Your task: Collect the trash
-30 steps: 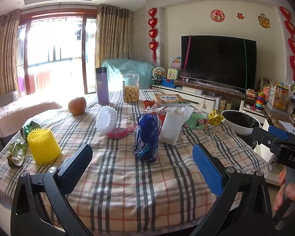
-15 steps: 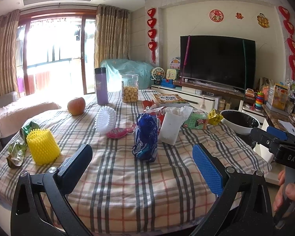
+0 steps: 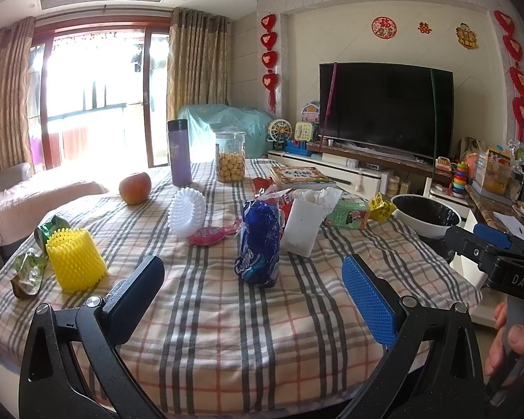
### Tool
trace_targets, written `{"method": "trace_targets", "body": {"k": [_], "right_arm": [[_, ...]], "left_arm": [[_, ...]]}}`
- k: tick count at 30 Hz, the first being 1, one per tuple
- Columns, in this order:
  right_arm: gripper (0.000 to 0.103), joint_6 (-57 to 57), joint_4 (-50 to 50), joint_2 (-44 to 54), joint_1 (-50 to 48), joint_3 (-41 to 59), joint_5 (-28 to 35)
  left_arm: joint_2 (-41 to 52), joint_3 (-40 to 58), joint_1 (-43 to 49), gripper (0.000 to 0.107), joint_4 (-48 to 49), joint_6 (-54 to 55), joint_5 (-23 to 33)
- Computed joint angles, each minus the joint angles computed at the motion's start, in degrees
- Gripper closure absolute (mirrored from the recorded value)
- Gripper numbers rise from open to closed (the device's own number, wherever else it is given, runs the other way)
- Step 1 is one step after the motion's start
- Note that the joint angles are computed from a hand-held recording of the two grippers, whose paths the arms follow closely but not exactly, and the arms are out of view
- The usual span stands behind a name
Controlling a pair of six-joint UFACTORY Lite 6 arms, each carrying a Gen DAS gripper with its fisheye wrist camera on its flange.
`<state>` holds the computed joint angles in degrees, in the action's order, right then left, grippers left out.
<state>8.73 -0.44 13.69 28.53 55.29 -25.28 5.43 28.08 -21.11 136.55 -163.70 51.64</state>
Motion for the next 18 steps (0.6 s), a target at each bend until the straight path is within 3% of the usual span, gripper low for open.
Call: {"method": "trace_targets", "body": {"k": [18], "right_arm": [[0.0,3.6,-3.8,1.1,0.0,1.3,1.3]], "left_arm": [[2.0,0.2,3.4,0.004,4.5,-3.7,-1.2]]}}
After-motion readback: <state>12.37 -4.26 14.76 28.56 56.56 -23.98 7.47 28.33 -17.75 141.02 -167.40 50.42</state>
